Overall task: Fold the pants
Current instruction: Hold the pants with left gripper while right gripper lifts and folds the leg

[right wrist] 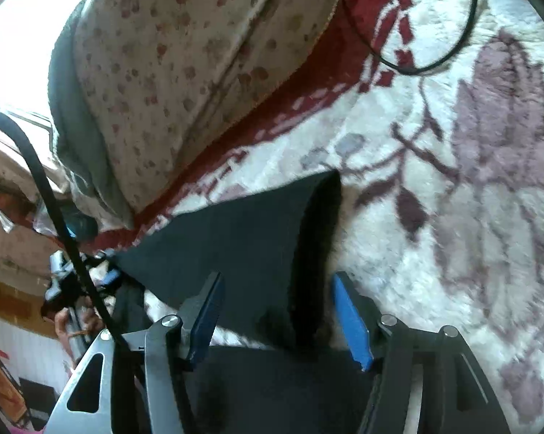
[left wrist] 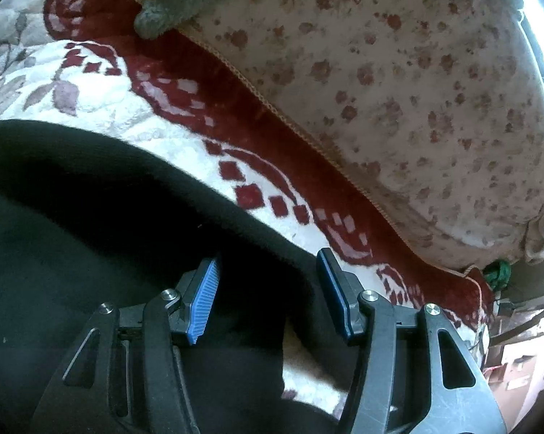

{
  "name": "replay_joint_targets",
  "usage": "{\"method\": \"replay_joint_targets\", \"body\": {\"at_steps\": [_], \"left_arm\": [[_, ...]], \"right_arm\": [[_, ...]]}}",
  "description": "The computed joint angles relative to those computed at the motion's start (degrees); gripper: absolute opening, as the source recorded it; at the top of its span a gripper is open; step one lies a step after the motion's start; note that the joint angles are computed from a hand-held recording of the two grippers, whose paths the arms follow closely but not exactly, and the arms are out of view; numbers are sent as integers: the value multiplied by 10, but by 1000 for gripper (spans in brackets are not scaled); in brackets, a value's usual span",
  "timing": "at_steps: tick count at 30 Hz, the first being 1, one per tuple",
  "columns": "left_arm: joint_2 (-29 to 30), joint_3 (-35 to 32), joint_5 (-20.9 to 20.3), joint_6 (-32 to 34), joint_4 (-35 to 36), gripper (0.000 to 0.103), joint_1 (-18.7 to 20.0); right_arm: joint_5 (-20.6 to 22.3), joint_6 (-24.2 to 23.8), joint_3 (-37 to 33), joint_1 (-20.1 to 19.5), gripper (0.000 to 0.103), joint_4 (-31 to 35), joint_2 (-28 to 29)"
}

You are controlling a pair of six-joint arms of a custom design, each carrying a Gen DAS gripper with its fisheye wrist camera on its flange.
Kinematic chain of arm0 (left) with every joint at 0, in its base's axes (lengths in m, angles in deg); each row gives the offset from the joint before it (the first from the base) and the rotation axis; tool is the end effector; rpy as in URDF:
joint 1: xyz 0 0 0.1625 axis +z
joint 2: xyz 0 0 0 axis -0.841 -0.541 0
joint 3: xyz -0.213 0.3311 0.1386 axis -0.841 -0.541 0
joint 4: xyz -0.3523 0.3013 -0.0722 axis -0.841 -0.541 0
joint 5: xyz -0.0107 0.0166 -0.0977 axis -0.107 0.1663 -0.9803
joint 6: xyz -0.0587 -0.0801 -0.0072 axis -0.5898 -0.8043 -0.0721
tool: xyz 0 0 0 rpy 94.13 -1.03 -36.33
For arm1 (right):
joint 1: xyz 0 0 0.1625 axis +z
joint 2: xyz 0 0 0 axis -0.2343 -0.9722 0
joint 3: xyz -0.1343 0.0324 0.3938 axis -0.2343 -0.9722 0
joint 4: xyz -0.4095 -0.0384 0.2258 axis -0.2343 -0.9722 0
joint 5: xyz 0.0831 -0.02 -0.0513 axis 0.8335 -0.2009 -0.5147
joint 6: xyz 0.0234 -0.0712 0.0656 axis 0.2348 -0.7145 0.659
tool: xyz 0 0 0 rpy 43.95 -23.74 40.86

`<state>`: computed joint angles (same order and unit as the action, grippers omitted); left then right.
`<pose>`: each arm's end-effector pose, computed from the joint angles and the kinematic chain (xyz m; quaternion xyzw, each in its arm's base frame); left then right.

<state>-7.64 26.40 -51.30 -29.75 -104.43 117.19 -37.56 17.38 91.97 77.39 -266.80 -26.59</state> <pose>-0.2996 -0.8429 0.0590 0.0937 0.9823 -0.1170 0.1124 -0.0773 -0.4683 0.3351 -0.2171 -0.8705 0.4359 0.0720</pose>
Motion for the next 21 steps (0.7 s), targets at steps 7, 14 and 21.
{"method": "replay_joint_targets", "body": {"at_steps": [7, 14, 21], "left_arm": [[43, -58, -8, -10, 35, 53, 8], [29, -31, 0, 33, 26, 7, 4], [-50, 59, -29, 74, -35, 7, -11]], "right_arm": [[83, -4, 5, -30, 34, -48, 25], [161, -10, 3, -45, 10, -44, 32], [206, -16, 18, -21, 9, -58, -13]]}}
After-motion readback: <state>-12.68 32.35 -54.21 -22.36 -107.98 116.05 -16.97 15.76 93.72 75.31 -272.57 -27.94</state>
